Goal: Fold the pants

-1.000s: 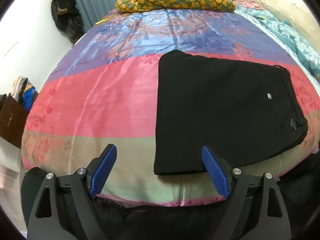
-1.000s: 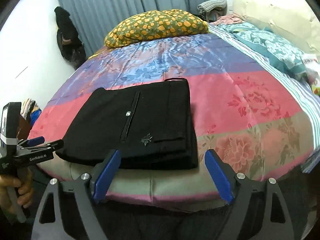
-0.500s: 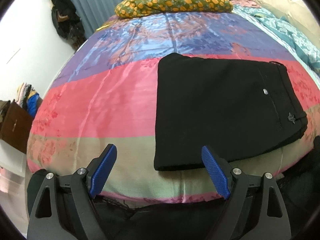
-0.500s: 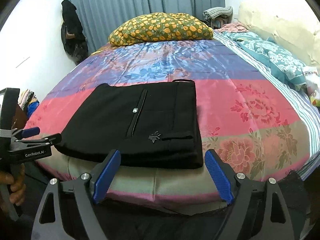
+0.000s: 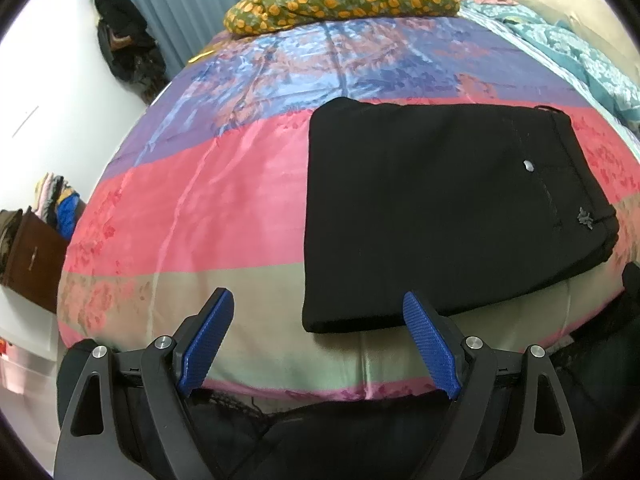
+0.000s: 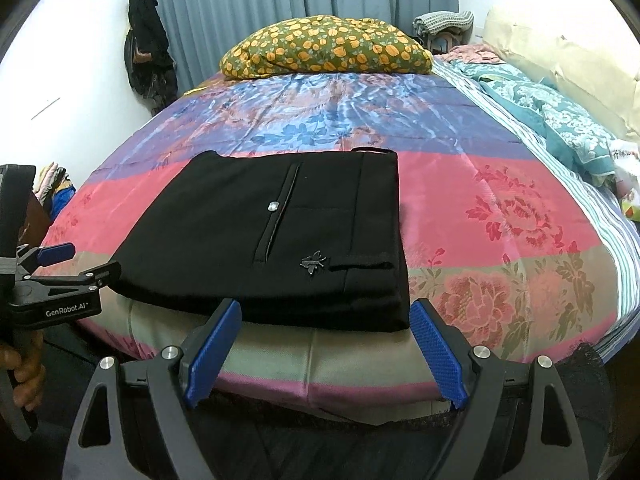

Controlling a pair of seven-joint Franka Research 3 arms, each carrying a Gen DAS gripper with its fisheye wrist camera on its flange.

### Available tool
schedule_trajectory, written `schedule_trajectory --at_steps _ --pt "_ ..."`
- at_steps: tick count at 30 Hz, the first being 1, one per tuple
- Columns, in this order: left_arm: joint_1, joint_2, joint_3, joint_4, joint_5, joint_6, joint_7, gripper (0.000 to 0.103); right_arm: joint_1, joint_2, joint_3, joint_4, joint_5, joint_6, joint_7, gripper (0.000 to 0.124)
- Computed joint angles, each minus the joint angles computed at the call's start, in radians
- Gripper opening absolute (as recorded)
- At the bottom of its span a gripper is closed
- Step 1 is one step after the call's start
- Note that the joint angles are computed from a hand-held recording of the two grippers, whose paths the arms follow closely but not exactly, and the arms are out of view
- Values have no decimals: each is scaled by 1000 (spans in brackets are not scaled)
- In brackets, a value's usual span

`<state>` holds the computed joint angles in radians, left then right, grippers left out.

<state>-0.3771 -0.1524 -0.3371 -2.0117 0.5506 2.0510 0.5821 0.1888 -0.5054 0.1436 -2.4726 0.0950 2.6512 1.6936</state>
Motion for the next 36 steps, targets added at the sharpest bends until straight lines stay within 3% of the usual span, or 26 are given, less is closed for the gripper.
schedule_trajectory --at_steps 4,7,8,10,11,14,18,21,23,24,25,26,27,28,32,36 --pt "14 -33 27 -36 -44 62 26 89 46 -3 -57 -5 83 20 -46 86" --pt "48 -81 81 -92 -136 161 66 92 134 10 -189 8 273 74 -181 86" --pt "61 -96 114 -121 -204 219 96 92 155 36 -239 41 341 52 -231 86" --pt "79 -95 155 -150 -322 290 168 92 208 118 -364 139 515 -46 -340 86" --pt "87 -77 174 -148 -388 299 211 92 226 193 -434 213 623 -145 -402 86" --pt "100 -18 211 -138 -595 337 364 92 214 354 -509 352 751 -371 -464 86" --pt "120 34 200 -127 -775 392 497 92 159 520 -493 476 790 -573 -499 86" --pt "125 80 185 -97 -903 405 594 95 126 546 -452 482 831 -577 -533 86" --pt "132 115 162 -58 -892 384 596 95 94 570 -431 497 888 -629 -553 85" --pt "131 130 149 -37 -880 373 604 78 83 578 -417 501 908 -642 -554 78" --pt "126 146 138 -7 -903 359 645 50 74 577 -403 502 896 -645 -555 72" --pt "128 150 128 14 -855 341 622 45 68 580 -386 512 869 -651 -564 51" --pt "126 152 119 33 -802 329 600 27 59 581 -371 520 863 -657 -571 48" --pt "123 151 112 53 -766 321 596 21 49 579 -358 522 862 -656 -566 46" --pt "127 133 112 98 -764 362 619 20 2 560 -306 544 954 -644 -579 39" --pt "150 184 127 229 -684 375 605 20 -30 642 -238 711 1017 -635 -595 39"
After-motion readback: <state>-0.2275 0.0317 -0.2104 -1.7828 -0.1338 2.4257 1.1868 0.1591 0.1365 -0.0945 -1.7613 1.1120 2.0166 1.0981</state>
